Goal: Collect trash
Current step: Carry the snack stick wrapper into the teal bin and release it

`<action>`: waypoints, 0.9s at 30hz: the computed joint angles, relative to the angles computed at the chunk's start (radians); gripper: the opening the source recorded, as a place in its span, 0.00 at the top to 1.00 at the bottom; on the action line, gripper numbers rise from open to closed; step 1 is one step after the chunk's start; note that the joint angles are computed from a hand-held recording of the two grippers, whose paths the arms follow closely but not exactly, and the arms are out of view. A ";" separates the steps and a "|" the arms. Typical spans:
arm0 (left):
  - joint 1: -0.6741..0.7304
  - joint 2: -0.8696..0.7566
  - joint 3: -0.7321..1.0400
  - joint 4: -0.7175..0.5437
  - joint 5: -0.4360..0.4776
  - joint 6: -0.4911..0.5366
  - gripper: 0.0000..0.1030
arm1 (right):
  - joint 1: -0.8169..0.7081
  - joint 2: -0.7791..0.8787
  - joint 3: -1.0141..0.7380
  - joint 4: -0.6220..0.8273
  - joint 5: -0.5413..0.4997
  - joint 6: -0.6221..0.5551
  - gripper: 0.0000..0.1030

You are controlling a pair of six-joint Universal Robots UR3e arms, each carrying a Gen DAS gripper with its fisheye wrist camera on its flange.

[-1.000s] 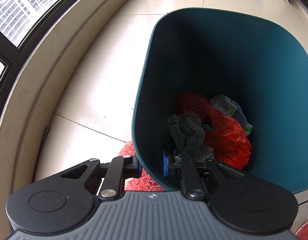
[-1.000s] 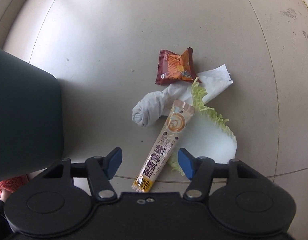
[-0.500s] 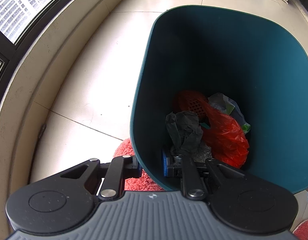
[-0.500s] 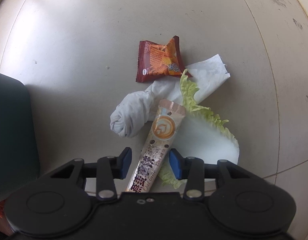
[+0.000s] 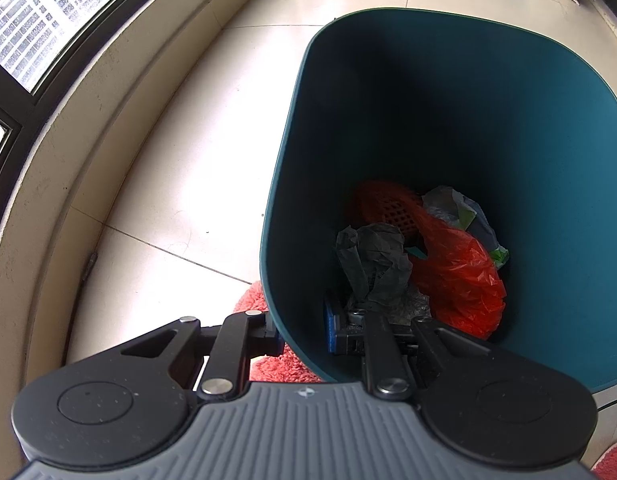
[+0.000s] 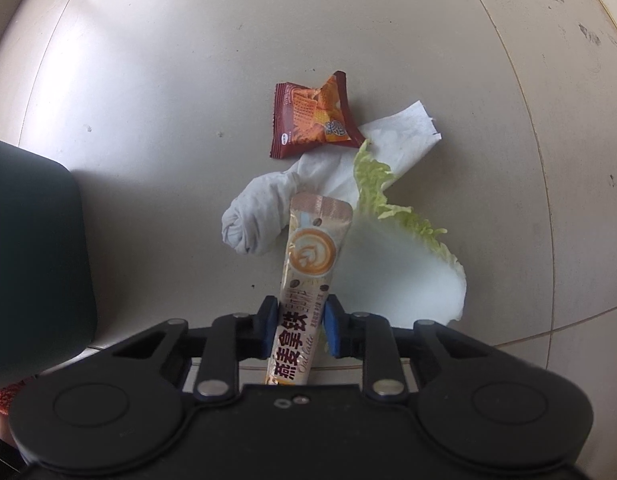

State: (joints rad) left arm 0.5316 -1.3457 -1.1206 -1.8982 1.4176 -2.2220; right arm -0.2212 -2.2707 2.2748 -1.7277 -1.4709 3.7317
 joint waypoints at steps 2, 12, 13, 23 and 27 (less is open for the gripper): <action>-0.004 0.000 -0.003 0.005 0.004 -0.009 0.83 | -0.019 -0.048 -0.038 0.075 0.017 -0.028 0.80; -0.018 0.021 -0.039 0.044 0.017 -0.028 0.83 | 0.041 -0.006 -0.459 0.352 0.047 -0.158 0.80; -0.018 0.023 -0.041 0.045 0.018 -0.029 0.83 | 0.090 0.044 -0.543 0.355 0.049 -0.129 0.80; 0.007 0.025 -0.023 0.018 -0.007 -0.008 0.83 | 0.392 0.577 -1.466 0.498 -0.047 -0.112 0.80; 0.021 0.018 -0.003 -0.001 -0.019 0.004 0.83 | 0.473 0.842 -1.885 0.552 -0.079 -0.132 0.80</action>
State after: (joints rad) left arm 0.5522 -1.3276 -1.1238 -1.8995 1.3990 -2.2185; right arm 0.2517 -1.4283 0.3899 -1.1754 -1.5497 3.5994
